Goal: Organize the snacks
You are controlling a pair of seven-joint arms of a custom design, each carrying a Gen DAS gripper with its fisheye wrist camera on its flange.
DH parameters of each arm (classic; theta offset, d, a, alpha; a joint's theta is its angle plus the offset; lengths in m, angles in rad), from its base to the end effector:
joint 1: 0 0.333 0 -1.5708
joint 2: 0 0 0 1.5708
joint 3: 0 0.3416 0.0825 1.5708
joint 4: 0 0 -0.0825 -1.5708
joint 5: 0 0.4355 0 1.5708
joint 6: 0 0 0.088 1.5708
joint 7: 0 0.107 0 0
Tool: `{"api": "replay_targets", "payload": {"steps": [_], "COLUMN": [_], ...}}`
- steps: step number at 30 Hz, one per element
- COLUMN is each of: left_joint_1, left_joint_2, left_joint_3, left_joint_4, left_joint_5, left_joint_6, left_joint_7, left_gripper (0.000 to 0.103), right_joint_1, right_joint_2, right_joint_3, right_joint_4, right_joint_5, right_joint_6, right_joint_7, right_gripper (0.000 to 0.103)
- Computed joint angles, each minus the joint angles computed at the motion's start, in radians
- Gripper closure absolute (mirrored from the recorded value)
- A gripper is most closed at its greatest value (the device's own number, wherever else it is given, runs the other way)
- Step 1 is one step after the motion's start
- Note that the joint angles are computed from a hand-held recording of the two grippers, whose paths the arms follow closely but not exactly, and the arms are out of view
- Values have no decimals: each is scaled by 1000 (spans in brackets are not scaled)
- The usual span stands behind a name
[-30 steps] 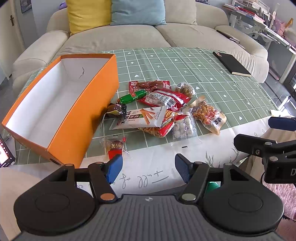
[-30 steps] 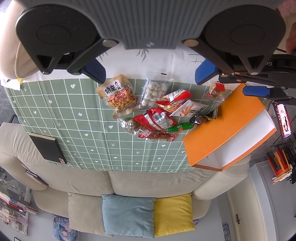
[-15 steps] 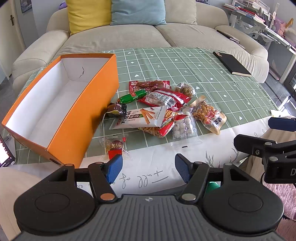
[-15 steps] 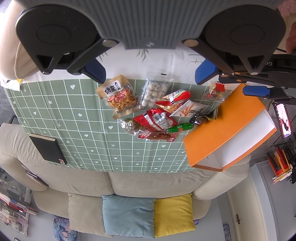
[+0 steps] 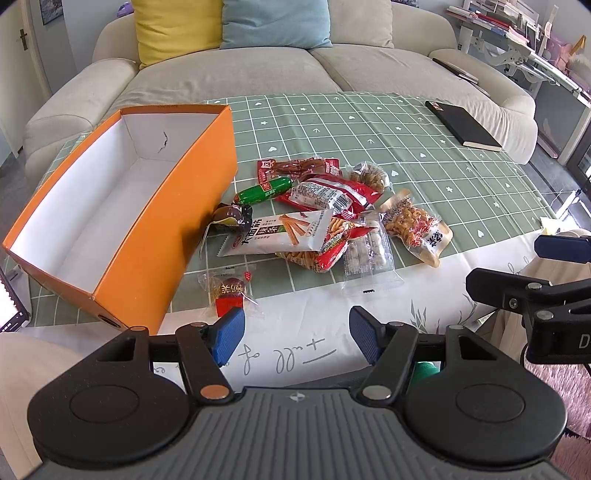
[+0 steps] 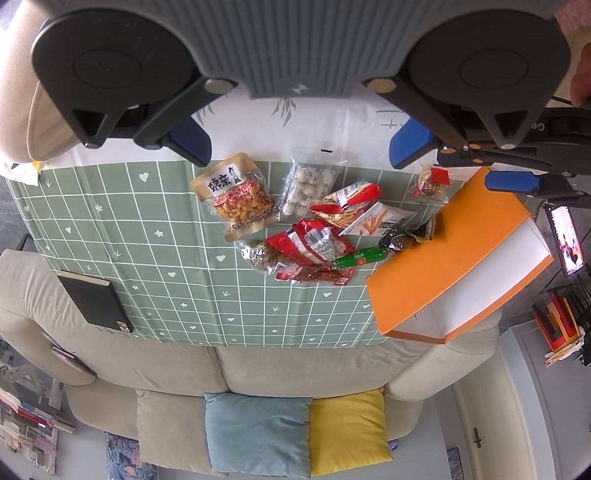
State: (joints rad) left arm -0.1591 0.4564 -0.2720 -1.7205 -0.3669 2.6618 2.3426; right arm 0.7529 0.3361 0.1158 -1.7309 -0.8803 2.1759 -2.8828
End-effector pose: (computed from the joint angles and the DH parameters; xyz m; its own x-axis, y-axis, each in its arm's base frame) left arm 0.7008 -0.2829 0.3773 -0.7621 -0.6472 0.0196 -0.5437 0.6231 -0.5623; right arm 0.4918 0.5245 0.4091 -0.4295 -0.8957 -0.1149 -0.6527 0.3958 -0.6461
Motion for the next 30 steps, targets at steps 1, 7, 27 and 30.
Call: {"api": "replay_targets", "payload": {"steps": [1,7,27,30], "left_joint_1": [0,-1,31,44], "left_joint_2": [0,-1,30,50], "left_joint_3": [0,1,-25,-37], "left_joint_4": [1,-2,42,62], "left_joint_5": [0,0,-64,-86], "left_joint_6": [-1,0,-27,-40], "left_joint_7": [0,-2,62,100], "left_gripper": [27,27,37,44], "right_joint_1": [-1,-6,-42,-31], "right_joint_2": [-2,-6,-15,4], "right_joint_3": [0,2,-6,-13], "right_joint_4": [0,-6,-43,-21], "right_joint_5": [3,17,44,17], "right_joint_6": [0,10,71,-1], "right_joint_7": [0,-1,-13,-48], "right_gripper": [4,4,4,4]}}
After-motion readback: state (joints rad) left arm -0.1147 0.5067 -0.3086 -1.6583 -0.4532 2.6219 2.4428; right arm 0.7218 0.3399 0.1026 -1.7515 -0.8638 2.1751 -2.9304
